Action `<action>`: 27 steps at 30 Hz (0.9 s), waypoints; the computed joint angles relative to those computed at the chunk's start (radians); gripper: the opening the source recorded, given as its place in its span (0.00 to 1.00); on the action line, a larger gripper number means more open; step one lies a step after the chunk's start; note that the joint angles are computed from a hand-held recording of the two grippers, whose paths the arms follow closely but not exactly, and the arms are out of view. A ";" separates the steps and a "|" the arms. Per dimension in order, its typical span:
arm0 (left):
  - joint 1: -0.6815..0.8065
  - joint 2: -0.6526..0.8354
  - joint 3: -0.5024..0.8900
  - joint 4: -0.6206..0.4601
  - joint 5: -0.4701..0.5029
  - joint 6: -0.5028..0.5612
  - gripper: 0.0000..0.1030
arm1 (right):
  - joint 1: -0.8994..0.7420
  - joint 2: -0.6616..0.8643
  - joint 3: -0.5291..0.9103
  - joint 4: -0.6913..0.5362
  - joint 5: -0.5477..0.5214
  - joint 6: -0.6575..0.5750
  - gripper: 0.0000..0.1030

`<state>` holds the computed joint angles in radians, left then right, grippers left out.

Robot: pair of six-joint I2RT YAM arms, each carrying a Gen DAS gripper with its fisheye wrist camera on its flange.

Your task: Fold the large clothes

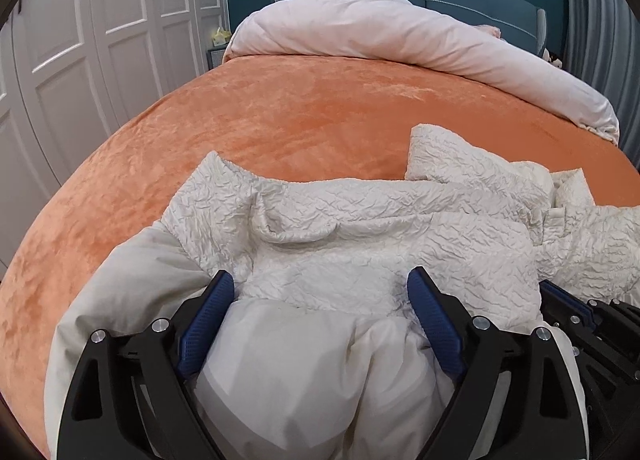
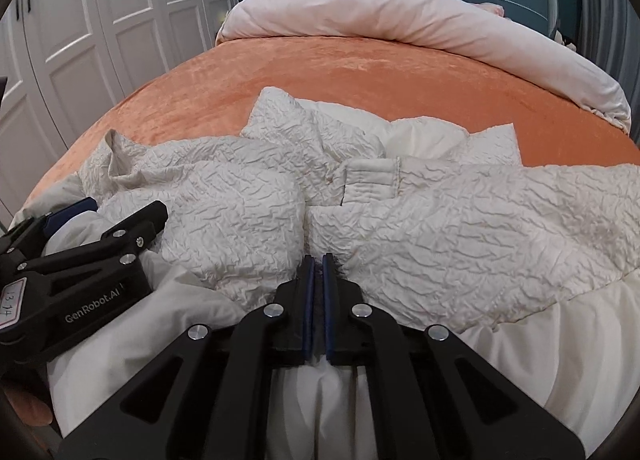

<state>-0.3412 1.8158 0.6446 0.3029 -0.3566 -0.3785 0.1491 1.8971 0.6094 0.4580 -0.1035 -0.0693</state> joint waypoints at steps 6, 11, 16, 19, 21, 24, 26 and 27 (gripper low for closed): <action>-0.023 -0.229 -0.012 -0.201 0.068 -0.093 0.81 | -0.100 -0.238 0.011 -0.242 -0.117 0.027 0.04; -0.148 -0.340 0.005 -0.262 0.107 -0.129 0.83 | -0.450 -0.325 0.056 -0.353 -0.234 -0.082 0.14; -0.223 -0.120 0.096 -0.271 0.032 -0.169 0.82 | -0.716 -0.121 0.204 -0.387 -0.262 -0.114 0.13; -0.242 -0.074 0.072 -0.192 -0.020 -0.156 0.85 | -0.751 -0.019 0.241 -0.376 -0.301 -0.135 0.13; -0.251 -0.048 0.059 -0.143 -0.045 -0.151 0.87 | -0.736 0.012 0.199 -0.277 -0.280 -0.135 0.13; -0.259 -0.004 0.054 -0.090 -0.071 -0.147 0.89 | -0.739 0.033 0.168 -0.207 -0.284 -0.118 0.13; -0.256 0.020 0.062 -0.074 -0.071 -0.146 0.90 | -0.750 0.050 0.165 -0.190 -0.306 -0.108 0.13; -0.254 0.027 0.065 -0.071 -0.072 -0.145 0.90 | -0.752 0.060 0.178 -0.201 -0.312 -0.104 0.13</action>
<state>-0.5954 1.8427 0.7094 0.2320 -0.4282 -0.5236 -0.6027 1.9573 0.7878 0.2573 -0.4158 -0.1735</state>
